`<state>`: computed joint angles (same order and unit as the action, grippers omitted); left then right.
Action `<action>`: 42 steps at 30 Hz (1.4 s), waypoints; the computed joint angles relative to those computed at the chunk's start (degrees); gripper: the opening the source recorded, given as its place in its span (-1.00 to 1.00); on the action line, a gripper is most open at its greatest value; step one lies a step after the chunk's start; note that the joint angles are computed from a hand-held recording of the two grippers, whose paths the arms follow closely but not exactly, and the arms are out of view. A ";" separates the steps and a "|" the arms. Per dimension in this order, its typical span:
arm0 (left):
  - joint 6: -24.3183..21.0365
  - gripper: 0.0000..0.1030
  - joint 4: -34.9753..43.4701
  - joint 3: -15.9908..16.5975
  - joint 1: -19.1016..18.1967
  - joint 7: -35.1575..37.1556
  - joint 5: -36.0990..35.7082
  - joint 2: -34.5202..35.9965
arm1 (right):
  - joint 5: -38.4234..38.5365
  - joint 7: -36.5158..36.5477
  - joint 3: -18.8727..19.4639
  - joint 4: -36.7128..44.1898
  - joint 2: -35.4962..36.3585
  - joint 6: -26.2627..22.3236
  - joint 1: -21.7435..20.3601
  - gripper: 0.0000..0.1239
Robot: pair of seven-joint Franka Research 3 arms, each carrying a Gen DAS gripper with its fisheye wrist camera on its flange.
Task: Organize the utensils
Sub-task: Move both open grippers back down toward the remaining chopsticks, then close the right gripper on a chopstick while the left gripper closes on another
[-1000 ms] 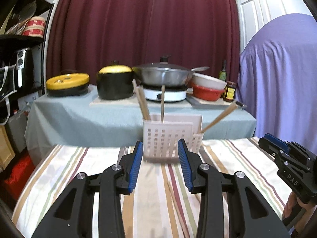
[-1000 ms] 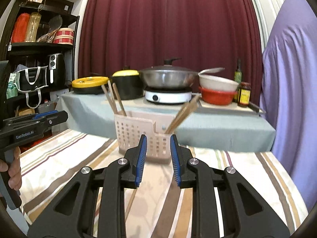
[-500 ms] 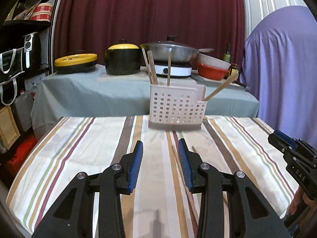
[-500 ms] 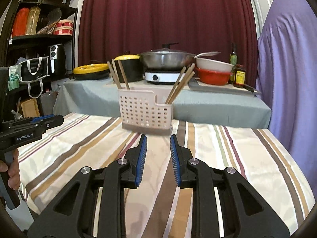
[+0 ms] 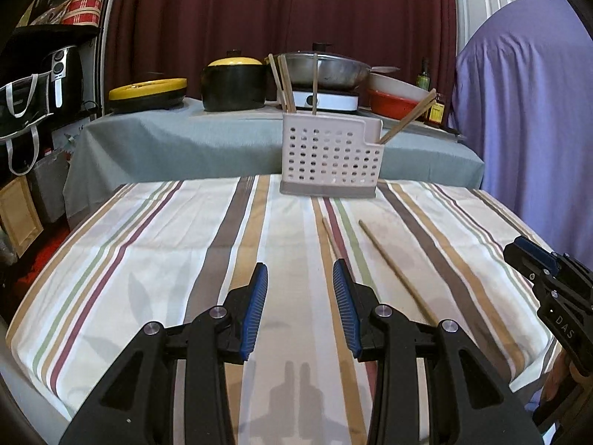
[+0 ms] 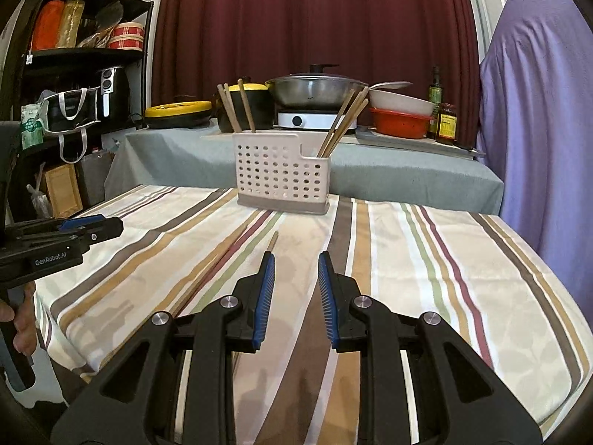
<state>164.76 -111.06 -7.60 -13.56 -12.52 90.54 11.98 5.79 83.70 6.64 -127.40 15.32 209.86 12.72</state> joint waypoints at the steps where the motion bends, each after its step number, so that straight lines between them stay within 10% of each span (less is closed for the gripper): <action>1: -0.20 -0.27 -0.60 0.00 -0.08 -0.54 0.34 -0.25 | -0.36 0.37 0.21 -0.48 0.03 0.39 -0.17 -0.61; 14: -0.62 -0.27 -4.42 -0.61 0.31 -3.01 0.73 -1.35 | -1.18 -0.49 0.61 -2.51 1.85 2.79 1.25 -0.50; 29: 0.56 -0.18 -4.14 -0.73 0.29 -2.48 0.17 -0.20 | -1.22 -1.79 2.11 0.42 4.70 -5.82 0.44 -0.51; 42: 3.24 -0.15 -1.29 -1.01 -1.48 -0.81 2.44 2.08 | -4.11 0.97 4.26 0.18 4.45 -6.26 -3.20 -0.90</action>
<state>168.00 -112.36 -8.62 -15.04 -13.33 92.98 14.06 1.68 84.68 10.90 -127.22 19.77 203.60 9.52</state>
